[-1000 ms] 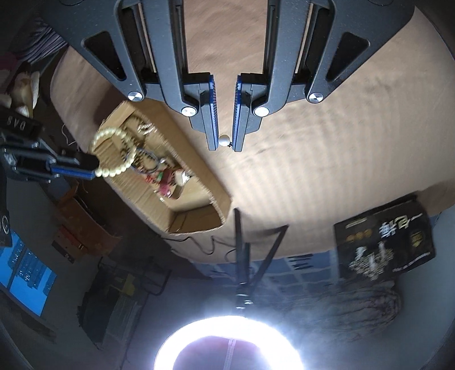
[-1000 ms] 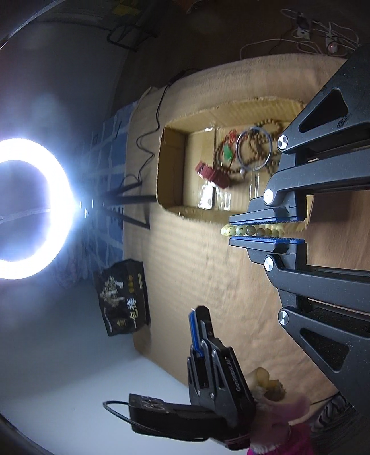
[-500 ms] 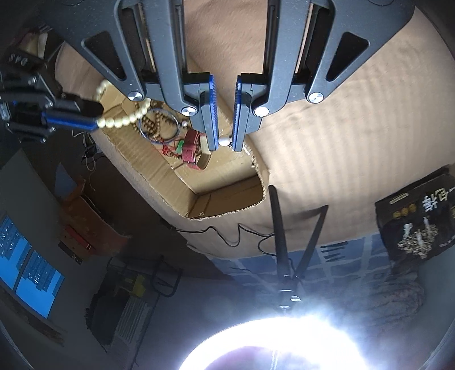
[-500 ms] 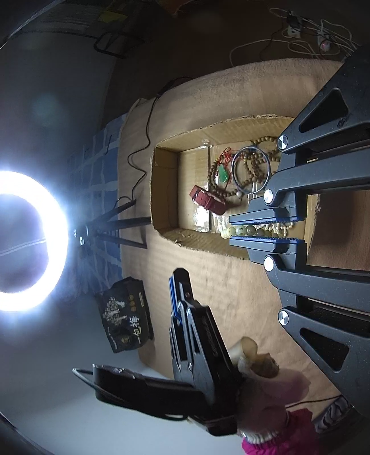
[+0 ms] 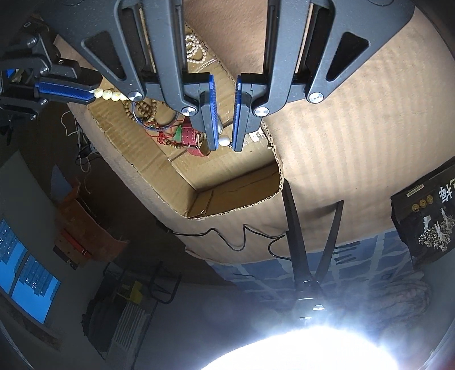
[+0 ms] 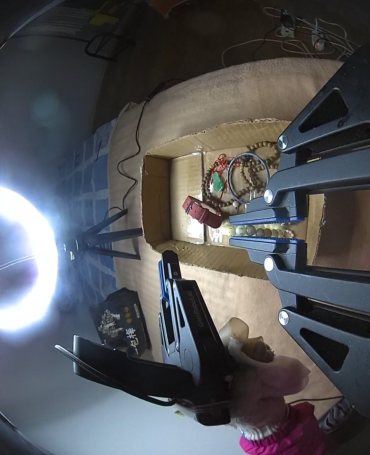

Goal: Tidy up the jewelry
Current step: 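Carry the earring and pale yellow bracelet with both tools over the cardboard box, then open the left tool to drop the earring while the right tool releases the bracelet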

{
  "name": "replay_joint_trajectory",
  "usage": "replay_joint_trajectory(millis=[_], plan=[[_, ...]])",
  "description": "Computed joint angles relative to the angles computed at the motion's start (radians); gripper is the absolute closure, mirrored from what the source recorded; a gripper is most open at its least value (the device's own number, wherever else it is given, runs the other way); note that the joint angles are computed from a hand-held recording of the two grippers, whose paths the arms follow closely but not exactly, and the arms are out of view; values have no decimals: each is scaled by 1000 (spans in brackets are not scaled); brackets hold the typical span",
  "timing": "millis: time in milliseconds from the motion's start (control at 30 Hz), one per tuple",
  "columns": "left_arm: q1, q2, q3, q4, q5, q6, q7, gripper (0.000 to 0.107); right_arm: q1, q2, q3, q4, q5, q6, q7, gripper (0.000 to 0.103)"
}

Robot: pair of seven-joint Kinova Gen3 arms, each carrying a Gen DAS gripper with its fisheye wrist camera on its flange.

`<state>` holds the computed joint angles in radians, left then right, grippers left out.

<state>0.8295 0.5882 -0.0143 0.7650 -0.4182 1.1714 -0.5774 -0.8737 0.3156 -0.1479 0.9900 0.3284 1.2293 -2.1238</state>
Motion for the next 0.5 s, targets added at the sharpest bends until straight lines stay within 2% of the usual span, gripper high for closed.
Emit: replay_joint_trajectory(millis=[333,367,400,433,467,500], plan=[[8,24,-10,-55,-4,43,-11,99,-10,6,7,-4,20,5,-15,96],[9,29,-10,-66,-5,55,-16,99,-14,6,9,-3,27,6,-21,93],[11,34,-11,-78,-5,67,-22,97,-16,6,11,-3,32,8,-28,78],[11,36,-12,-82,-5,71,-25,86,-16,4,11,1,34,4,-33,61],[15,37,-16,-85,-8,75,-24,77,-15,-1,10,10,34,-8,-38,56],[24,39,-25,-86,-19,79,-15,60,-13,-7,9,19,36,-21,-44,53]])
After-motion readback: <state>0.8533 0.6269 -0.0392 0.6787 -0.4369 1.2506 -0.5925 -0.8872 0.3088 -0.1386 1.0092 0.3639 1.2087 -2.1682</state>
